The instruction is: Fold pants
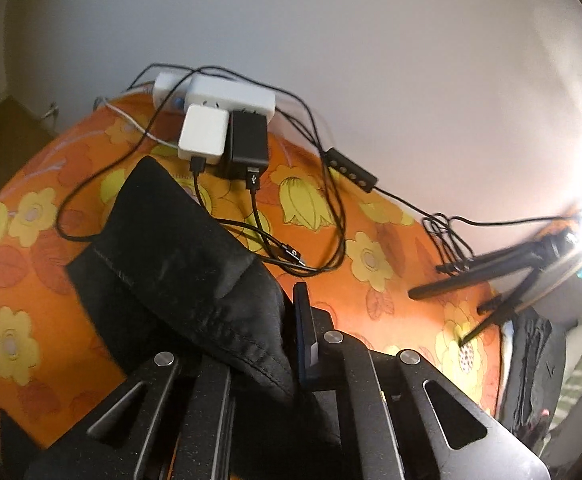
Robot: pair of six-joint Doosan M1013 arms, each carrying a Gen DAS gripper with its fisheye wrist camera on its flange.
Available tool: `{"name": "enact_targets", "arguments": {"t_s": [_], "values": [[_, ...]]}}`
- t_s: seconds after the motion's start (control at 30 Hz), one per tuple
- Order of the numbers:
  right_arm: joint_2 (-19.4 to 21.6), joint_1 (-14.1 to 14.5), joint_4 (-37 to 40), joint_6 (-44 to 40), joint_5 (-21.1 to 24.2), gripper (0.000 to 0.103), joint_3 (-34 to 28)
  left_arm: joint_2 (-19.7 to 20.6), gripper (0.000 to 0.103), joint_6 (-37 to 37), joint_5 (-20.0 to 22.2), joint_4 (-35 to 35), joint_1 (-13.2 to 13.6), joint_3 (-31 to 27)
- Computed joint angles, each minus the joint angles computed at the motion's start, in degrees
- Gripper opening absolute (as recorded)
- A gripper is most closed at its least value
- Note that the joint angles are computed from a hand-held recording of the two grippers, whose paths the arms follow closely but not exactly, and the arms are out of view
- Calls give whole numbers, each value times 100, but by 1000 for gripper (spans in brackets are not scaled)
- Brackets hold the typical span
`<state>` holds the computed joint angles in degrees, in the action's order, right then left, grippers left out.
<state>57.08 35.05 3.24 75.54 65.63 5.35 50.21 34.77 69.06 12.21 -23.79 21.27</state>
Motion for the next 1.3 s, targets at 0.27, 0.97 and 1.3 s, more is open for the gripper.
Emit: {"name": "enact_targets", "arguments": {"t_s": [0.27,0.97,1.3], "values": [[-1148,174,-369,47,-1002,9,2036,-1064,5,-123,-723,367,-181,1636],[-2752,870,-2005,1287,-2346,6,5531,-3196,5,-2042,-2141,984,-853,5622],[-2893,851,-1683,1512,-2390,3,5873,-3397,5,-1876,-2394,994,-907,6032]]}}
